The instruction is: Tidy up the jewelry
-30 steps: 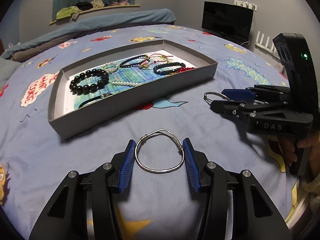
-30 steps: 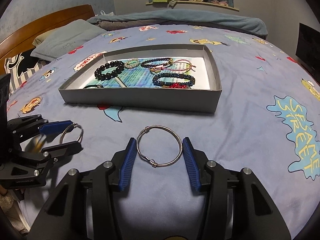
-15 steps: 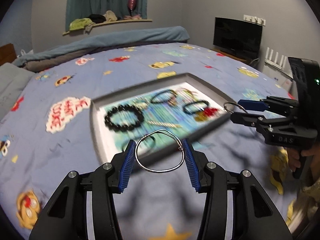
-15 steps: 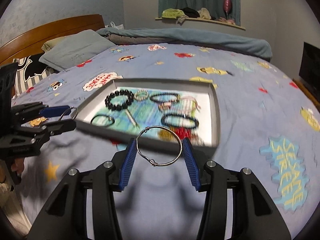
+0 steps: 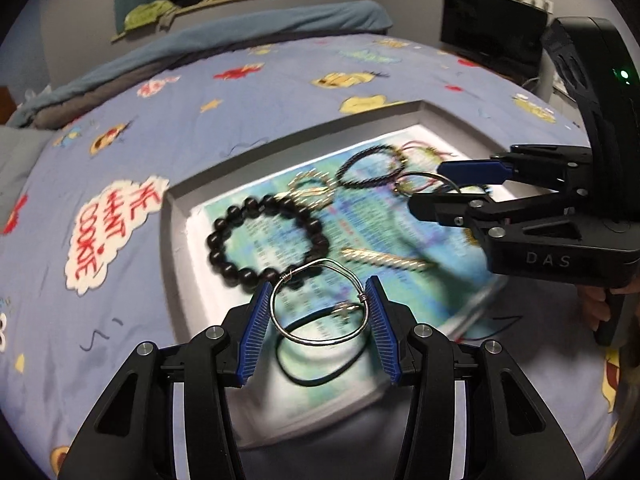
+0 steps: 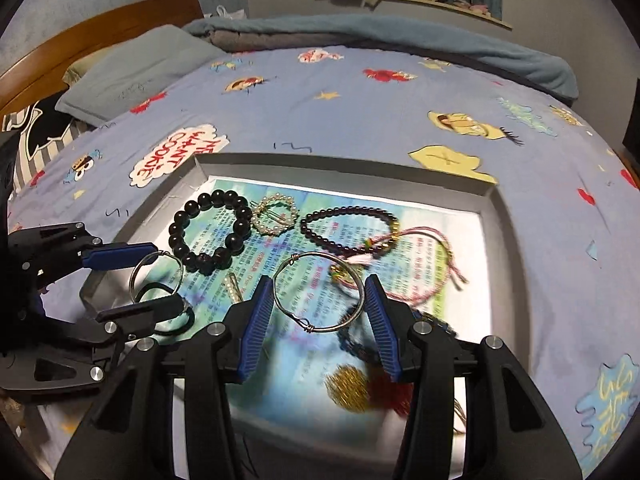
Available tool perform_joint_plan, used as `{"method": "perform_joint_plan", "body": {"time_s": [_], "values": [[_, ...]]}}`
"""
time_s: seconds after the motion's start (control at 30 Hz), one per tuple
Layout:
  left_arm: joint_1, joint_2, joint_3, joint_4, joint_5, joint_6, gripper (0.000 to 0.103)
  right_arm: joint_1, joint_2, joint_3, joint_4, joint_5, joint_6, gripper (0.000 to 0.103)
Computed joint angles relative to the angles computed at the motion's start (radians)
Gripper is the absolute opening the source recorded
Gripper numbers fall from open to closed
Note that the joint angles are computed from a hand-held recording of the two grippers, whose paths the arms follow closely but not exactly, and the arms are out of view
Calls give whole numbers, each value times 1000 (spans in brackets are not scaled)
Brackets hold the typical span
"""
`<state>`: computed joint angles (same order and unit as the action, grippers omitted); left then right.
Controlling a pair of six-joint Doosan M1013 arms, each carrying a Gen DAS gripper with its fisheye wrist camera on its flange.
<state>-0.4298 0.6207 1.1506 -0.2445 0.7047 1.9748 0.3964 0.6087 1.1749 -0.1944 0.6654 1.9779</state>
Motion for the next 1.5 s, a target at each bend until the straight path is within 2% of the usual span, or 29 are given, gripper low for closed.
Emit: {"method": "perform_joint_plan", "body": {"time_s": [0.17, 0.47, 0.73, 0.77, 0.8, 0.83, 1.03, 1.33, 1.4, 1.5], "values": [[16, 16, -17, -2, 34, -37, 50, 3, 33, -42, 40, 47, -52, 47], [13, 13, -6, -6, 16, -21, 51, 4, 49, -63, 40, 81, -59, 48], [22, -21, 38, -55, -22, -1, 52, 8, 25, -36, 17, 62, -38, 49], [24, -29, 48, -64, -29, 2, 53, 10, 16, -25, 9, 57, -28, 50], [25, -37, 57, -69, -36, 3, 56, 10, 7, -16, 4, 51, -22, 58], [26, -45, 65, -72, -44, 2, 57, 12, -2, -5, -3, 45, -13, 61], [31, -105, 138, -101, -93, 8, 70, 26, -71, 75, -73, 14, 61, 64], [19, -191, 238, -106, -159, 11, 86, 58, -183, 212, -167, -32, 160, 82], [12, -212, 258, -97, -174, -6, 94, 65, -210, 245, -187, -44, 196, 88], [1, -238, 285, -67, -202, -52, 95, 72, -242, 283, -219, -56, 276, 95]]}}
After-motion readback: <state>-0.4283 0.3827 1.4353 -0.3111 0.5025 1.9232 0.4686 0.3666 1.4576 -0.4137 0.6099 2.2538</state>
